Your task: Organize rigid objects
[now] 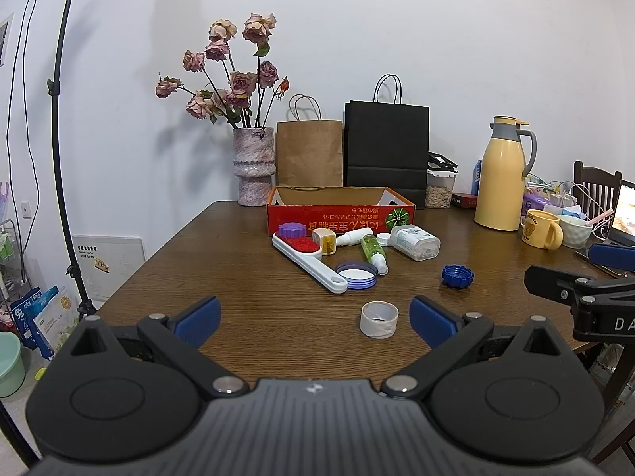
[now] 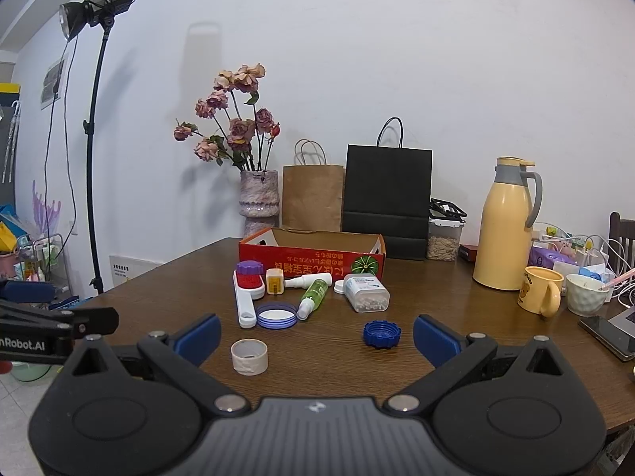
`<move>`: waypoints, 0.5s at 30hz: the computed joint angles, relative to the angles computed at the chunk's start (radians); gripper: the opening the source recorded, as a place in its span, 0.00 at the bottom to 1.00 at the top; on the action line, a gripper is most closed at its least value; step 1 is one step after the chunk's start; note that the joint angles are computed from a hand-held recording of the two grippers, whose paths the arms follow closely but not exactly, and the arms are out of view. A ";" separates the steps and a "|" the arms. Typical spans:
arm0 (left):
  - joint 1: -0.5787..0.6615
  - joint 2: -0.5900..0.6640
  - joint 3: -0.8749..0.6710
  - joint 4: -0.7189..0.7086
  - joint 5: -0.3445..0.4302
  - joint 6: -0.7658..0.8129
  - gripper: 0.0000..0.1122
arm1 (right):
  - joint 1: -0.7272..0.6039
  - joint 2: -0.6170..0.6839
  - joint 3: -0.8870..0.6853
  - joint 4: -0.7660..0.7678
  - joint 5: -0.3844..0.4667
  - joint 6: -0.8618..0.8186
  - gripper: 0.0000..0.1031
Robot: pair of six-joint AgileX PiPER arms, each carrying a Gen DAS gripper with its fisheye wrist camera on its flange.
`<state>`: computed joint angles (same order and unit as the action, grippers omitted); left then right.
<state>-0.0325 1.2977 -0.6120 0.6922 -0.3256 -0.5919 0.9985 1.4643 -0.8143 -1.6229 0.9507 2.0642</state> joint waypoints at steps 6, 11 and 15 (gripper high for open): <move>0.000 0.000 0.000 0.000 0.000 0.000 0.92 | 0.003 -0.001 -0.002 0.004 0.002 -0.006 1.00; 0.000 0.000 0.000 0.000 -0.001 0.001 0.92 | 0.005 -0.003 -0.004 0.008 0.005 -0.010 1.00; 0.001 0.001 0.000 -0.001 -0.002 0.001 0.92 | 0.005 -0.006 -0.004 0.009 0.004 -0.014 1.00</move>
